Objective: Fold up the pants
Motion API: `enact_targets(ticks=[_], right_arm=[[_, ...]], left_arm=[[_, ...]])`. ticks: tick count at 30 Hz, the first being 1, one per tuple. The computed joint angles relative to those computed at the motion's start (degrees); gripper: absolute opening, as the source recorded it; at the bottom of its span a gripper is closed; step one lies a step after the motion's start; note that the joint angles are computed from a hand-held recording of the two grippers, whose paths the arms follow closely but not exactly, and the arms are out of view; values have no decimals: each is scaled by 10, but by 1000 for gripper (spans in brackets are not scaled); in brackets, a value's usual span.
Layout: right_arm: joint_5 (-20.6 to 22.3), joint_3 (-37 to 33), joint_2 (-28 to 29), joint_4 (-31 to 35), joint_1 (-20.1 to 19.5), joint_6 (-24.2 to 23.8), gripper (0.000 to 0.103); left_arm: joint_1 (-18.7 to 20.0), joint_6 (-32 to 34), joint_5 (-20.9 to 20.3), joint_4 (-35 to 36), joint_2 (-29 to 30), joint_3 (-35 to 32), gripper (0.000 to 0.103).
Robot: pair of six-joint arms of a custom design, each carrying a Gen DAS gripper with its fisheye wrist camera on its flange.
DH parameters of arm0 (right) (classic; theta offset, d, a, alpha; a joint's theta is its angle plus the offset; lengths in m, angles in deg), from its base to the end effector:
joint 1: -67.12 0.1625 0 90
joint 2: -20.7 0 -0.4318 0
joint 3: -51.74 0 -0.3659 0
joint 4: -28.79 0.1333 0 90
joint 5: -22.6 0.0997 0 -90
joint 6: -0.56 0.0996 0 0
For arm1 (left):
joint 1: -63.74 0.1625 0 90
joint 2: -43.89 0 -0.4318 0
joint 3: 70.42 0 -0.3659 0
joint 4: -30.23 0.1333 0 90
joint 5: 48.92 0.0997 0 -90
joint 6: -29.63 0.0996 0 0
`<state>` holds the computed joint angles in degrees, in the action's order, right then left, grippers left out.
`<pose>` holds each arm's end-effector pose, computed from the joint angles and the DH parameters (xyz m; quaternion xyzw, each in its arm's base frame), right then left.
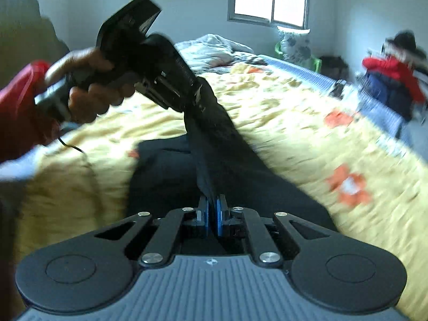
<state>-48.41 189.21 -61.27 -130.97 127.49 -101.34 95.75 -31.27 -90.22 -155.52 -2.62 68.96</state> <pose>-0.0475 -0.4187 0.2218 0.5936 -0.7783 0.1995 0.0444 -0.2134 -0.3788 0.0497 -0.0335 0.9102 -0.3666 0.1898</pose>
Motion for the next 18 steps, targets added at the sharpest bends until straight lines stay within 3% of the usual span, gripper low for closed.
enact_targets(ticks=[6,10,14,16,18], right_arm=[[1,70,-29,-9,-55,-13,6],[13,93,-19,-30,-78,11,6],[-7,133,20,-137,-90,8,7],[10,134,19,-129,-104,22,7],[25,134,-16,-89,-119,18,10]], left_arm=[[-26,-88,-1,55,5,44,9],[-50,-134,31,97,21,53,10],[-61,-153,74,190,50,28,22],[-76,-169,92,252,51,18,26],[-84,-187,93,313,43,8,41]])
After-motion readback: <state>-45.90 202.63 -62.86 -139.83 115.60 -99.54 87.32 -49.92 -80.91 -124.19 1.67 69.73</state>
